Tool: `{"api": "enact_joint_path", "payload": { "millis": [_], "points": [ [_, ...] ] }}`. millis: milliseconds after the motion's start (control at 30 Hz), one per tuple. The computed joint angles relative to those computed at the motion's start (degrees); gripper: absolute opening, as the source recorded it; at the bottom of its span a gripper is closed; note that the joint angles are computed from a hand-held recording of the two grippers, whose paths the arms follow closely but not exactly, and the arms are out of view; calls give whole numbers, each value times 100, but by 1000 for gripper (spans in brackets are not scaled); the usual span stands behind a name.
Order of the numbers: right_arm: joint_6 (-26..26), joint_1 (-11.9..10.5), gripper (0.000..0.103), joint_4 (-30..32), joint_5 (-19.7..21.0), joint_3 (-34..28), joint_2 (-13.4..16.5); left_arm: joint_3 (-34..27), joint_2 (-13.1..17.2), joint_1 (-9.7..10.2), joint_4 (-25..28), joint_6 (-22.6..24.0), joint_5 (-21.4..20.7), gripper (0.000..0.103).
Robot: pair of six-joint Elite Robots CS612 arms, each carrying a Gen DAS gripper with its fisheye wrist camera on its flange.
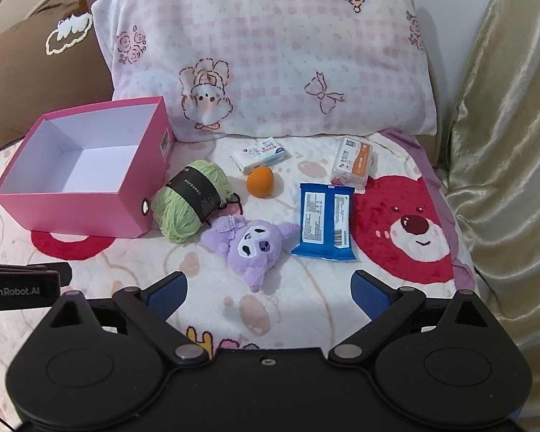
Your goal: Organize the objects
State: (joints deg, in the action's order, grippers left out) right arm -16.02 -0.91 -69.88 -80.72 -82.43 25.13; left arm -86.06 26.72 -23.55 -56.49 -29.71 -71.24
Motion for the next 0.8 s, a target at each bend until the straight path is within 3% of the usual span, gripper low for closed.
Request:
{"api": "enact_joint_path", "payload": {
  "millis": [433,800],
  "points": [
    [-156,-67,103,223,432,19,-28,5,-4,-6,7,-7,-27,103],
    [-117,-70,103,264,450,40,-29,-15,8,2,39,-47,-94,103]
  ]
}}
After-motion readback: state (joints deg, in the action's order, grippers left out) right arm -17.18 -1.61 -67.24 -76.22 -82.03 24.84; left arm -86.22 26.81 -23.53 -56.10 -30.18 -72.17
